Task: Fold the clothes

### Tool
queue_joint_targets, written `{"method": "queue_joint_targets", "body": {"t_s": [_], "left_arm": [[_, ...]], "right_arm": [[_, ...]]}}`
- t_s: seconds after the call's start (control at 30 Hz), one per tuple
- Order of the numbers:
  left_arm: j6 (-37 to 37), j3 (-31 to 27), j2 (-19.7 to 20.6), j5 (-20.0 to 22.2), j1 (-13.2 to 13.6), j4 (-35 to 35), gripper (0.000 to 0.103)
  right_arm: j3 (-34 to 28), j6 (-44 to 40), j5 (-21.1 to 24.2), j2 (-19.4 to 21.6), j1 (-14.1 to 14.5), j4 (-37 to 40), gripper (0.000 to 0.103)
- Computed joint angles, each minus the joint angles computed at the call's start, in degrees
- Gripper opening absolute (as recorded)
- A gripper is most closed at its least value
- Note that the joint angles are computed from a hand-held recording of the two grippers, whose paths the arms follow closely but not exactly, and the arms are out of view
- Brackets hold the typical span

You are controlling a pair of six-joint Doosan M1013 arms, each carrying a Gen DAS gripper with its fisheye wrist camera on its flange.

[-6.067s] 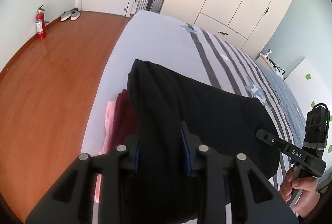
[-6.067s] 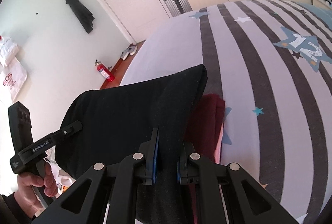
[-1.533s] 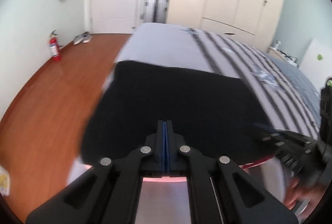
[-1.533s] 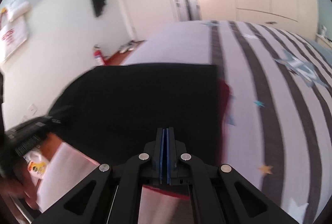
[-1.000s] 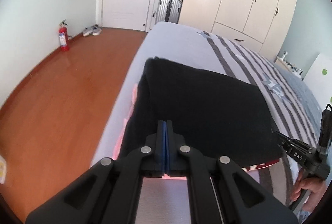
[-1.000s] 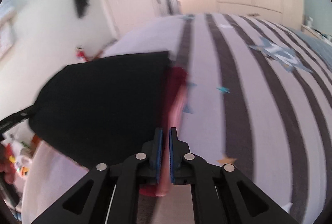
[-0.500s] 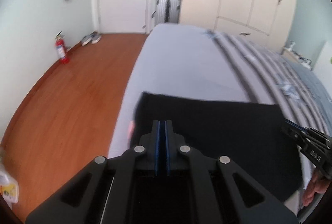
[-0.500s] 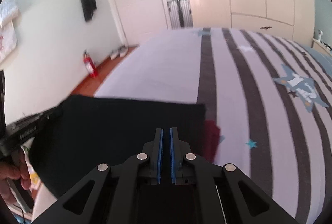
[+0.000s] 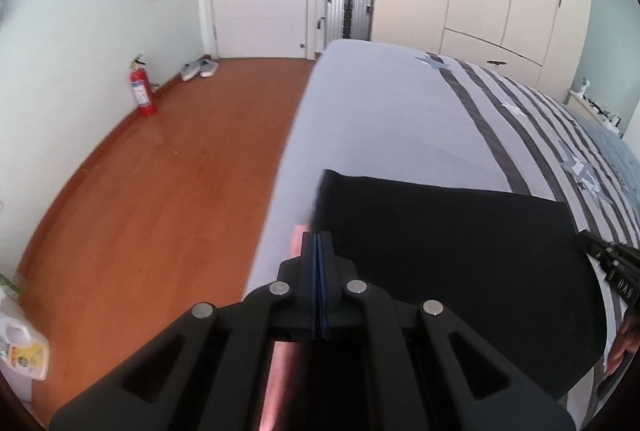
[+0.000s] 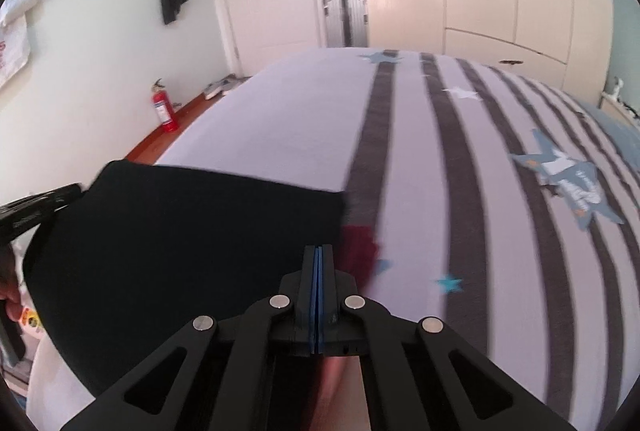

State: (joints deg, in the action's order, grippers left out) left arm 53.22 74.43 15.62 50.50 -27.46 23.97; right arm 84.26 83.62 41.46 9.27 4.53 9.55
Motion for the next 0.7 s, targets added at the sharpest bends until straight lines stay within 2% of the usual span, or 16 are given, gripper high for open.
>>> {"method": "queue_joint_targets", "body": {"t_s": [0.1,0.2,0.3,0.4,0.47,0.53,0.57,0.6,0.63,0.67,0.7], "left_arm": [[-2.5,1.0,-1.8,0.4,-0.6,2.0,0.002],[-4.4,2.3,-4.2,0.6,-2.7,4.0,0.002],[-7.2,4.2,-7.4,0.4,-6.0,5.6,0.002],[-12.0,5.4,-9.9,3.6,-10.6,8.8,0.004],[-16.9,5.9,-11.2,6.9,-14.2,10.8,0.012],[-21.2,6.5,-12.4,9.6,-18.0,12.3,0.026],[-23.2,6.5,-12.7,11.6,-20.0,13.4,0.033],[-25.1,6.4,-12.9,13.7,-21.9,14.4,0.049],[-27.5,6.4,-13.1,15.8,-24.1,16.1,0.059],[-29.8,6.3,-13.3,17.9,-26.2,17.8,0.062],[-31.8,6.2,-13.4,19.5,-28.2,18.8,0.067]], "right_arm": [[-0.3,0.6,1.0,-0.5,-1.1,-1.1,0.002],[1.0,-3.6,0.3,-2.9,-2.3,1.9,0.002],[3.0,-8.1,0.0,-6.3,-3.3,5.5,0.002],[5.4,-11.2,1.4,-10.2,-4.7,8.1,0.002],[7.0,-13.7,2.9,-12.7,-6.1,10.4,0.003],[8.2,-15.2,4.7,-15.0,-7.3,11.2,0.007],[8.8,-16.1,5.8,-16.1,-8.0,11.6,0.014],[9.4,-17.2,7.1,-17.3,-8.9,13.0,0.023],[10.1,-18.3,8.7,-18.5,-9.9,14.1,0.029],[10.8,-19.4,10.2,-19.7,-10.9,15.2,0.038],[11.4,-21.0,11.4,-20.8,-12.0,16.6,0.042]]}}
